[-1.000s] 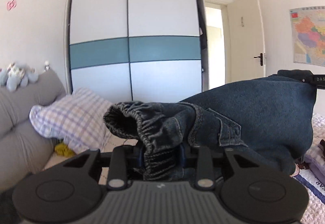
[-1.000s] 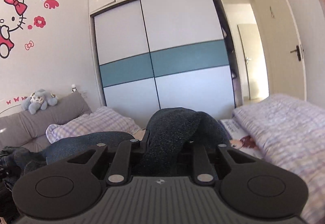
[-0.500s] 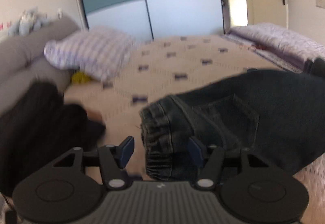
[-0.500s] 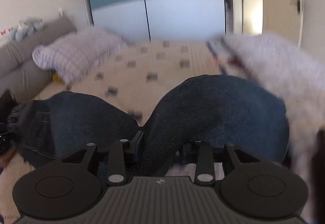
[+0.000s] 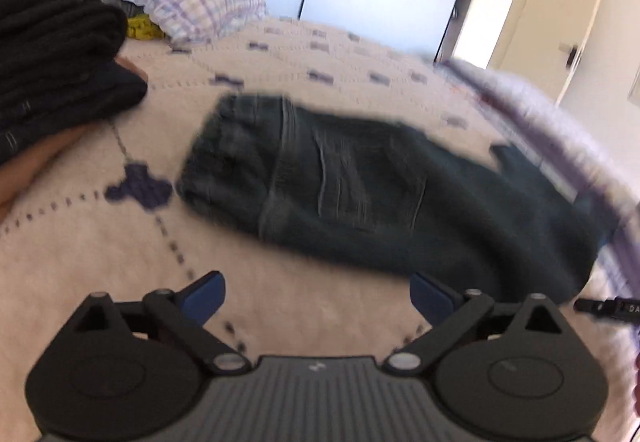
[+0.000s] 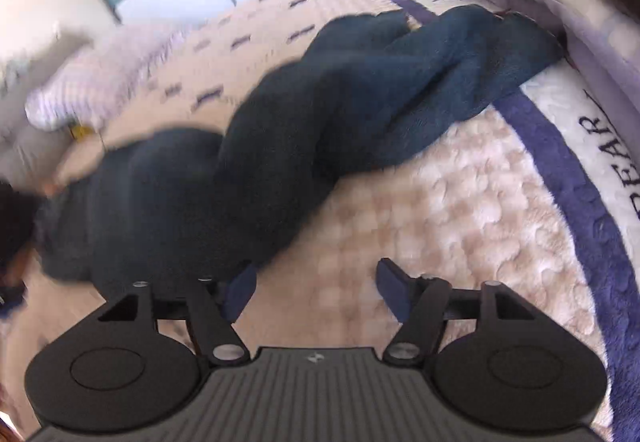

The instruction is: Fold clothes

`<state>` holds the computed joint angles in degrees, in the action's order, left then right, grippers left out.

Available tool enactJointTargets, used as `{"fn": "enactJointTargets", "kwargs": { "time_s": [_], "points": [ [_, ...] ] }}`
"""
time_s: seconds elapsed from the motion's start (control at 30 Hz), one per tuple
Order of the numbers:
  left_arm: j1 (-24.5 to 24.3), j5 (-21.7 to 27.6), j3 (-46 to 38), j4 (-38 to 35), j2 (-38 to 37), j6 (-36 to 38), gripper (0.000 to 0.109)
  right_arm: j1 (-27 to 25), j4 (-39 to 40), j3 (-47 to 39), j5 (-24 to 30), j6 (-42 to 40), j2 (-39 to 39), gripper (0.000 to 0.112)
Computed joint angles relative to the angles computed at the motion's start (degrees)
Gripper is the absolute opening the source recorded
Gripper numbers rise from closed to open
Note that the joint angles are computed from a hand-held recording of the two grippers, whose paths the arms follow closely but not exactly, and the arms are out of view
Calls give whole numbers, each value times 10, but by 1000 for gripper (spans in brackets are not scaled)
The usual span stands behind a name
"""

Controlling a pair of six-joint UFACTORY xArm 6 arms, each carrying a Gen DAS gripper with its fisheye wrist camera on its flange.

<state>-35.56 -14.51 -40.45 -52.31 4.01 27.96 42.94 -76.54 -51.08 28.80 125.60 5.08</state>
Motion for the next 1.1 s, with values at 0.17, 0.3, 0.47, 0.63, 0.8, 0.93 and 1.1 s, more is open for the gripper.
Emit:
{"fn": "enactJointTargets", "kwargs": {
  "time_s": [0.17, 0.3, 0.47, 0.63, 0.8, 0.93, 1.1],
  "points": [
    [-38, -208, 64, 120, 63, -120, 103, 92, -46, -49, 172, -34, 74, 91],
    [-20, -197, 76, 163, 52, -163, 103, 75, -55, -38, 146, -7, 63, 96],
    [-24, -195, 70, 152, 56, -150, 103, 80, 3, -58, 167, -58, 74, 103],
    [-24, -200, 68, 156, 61, -153, 103, 25, 15, -55, 112, -41, 32, 99],
    [-20, -205, 72, 171, 62, -169, 103, -34, -67, -95, 52, 51, 34, 99],
    [-11, -207, 78, 200, 60, -195, 103, -56, -193, -107, 26, 244, 33, 98],
    [12, -215, 93, 266, 54, -257, 103, -30, -104, -121, 37, 113, 72, 35]
  ]
}}
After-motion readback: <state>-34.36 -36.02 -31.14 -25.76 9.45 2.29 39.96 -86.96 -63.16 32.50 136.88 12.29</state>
